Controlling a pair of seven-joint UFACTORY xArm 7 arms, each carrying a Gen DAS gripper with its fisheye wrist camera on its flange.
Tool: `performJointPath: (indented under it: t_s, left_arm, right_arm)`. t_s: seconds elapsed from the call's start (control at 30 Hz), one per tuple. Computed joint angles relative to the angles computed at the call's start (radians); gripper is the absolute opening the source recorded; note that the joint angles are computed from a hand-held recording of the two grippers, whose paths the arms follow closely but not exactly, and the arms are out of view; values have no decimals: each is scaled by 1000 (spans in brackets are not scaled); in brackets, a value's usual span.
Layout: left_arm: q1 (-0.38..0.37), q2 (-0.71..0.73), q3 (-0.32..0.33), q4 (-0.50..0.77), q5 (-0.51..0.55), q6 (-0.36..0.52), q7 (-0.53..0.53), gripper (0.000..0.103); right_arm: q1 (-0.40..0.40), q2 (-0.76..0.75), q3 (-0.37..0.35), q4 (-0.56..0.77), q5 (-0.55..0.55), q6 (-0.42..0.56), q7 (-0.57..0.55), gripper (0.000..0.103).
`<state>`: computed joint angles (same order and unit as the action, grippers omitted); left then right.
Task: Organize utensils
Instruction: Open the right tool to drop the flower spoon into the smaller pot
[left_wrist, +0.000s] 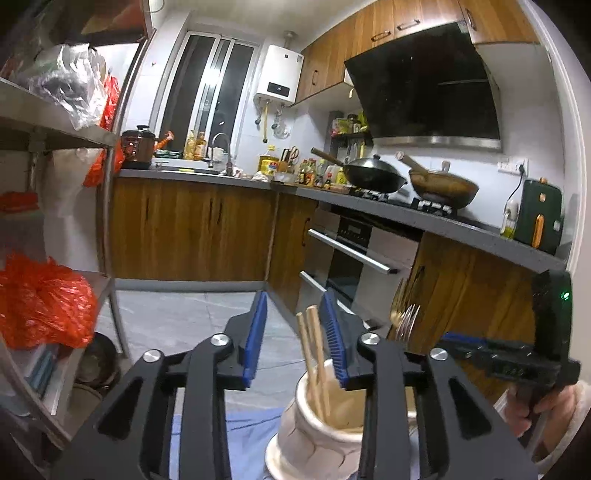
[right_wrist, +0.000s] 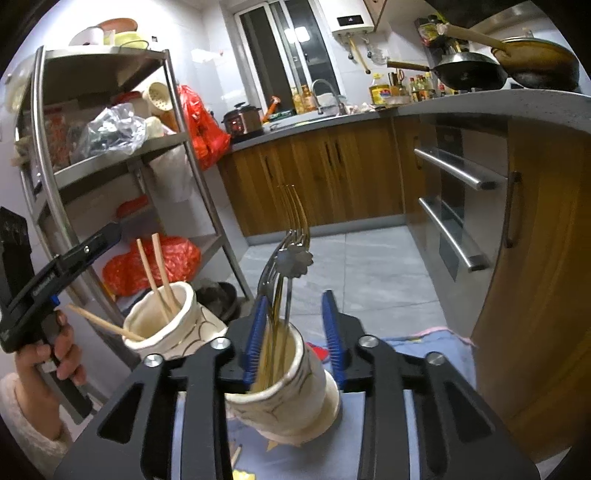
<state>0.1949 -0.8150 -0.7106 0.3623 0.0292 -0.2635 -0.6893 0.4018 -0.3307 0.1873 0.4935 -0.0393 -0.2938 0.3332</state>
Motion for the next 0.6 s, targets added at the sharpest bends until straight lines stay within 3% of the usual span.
performJointPath:
  t_s: [0.1,0.17,0.27,0.47,0.6]
  left_arm:
    - [-37,-62,16,-15,7,80,-7,43]
    - [-72,-127,31,-34,22,157,-24,48]
    - [-122,-202,55,-59,51,246,-55,59]
    - [-248,-373,78,-105,96,463,-141,91]
    - [-342,-444,68,-119,123,605,-203,97]
  right_arm:
    - [-11,-56,17,-44,11,7,4,54]
    - [-45,-100,59,-74,28,16,5,75]
    - [-53,-176,84,-129,37,20,15,91]
    - [-63,-318,128,-202,32,112,48,97]
    - [-52,-388,150,-246,9,187,74,98]
